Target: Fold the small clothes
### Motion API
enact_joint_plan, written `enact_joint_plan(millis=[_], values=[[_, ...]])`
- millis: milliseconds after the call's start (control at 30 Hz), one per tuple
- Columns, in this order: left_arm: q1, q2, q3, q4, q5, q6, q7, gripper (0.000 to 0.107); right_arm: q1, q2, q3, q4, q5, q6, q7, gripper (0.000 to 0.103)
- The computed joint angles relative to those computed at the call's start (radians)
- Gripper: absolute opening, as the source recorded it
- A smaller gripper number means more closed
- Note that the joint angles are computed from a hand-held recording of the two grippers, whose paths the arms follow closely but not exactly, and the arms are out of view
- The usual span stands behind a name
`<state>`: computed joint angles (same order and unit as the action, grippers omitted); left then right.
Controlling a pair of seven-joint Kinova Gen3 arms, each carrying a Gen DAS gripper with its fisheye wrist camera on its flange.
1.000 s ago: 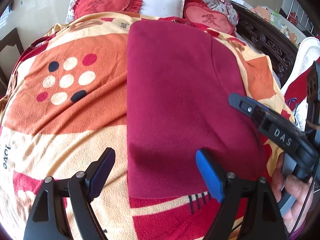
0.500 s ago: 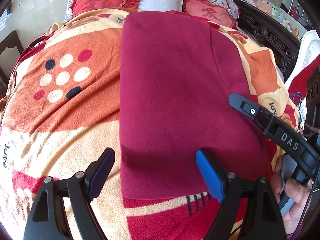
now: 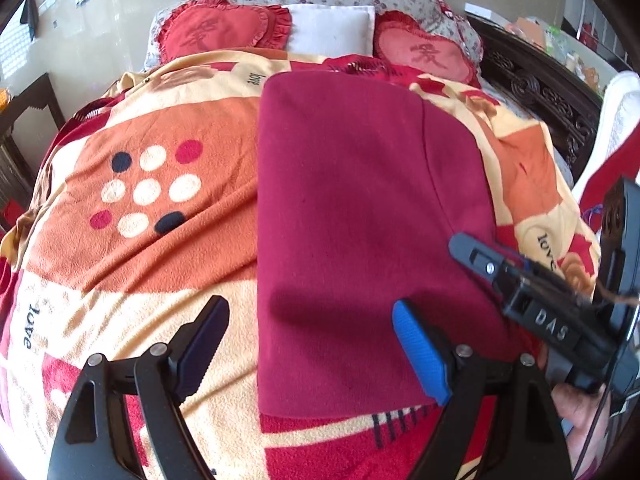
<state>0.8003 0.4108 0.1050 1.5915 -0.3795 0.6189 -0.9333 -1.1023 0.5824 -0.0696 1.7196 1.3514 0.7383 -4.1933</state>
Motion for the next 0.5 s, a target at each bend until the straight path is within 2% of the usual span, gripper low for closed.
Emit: enact_joint_plan(millis=[500], values=[[-0.009,0.036,0.004,-0.022,0.04,0.015,-0.014,0.088,0.015,-0.004,-0.017,0.023,0.054,-0.006,-0.055,0.04]])
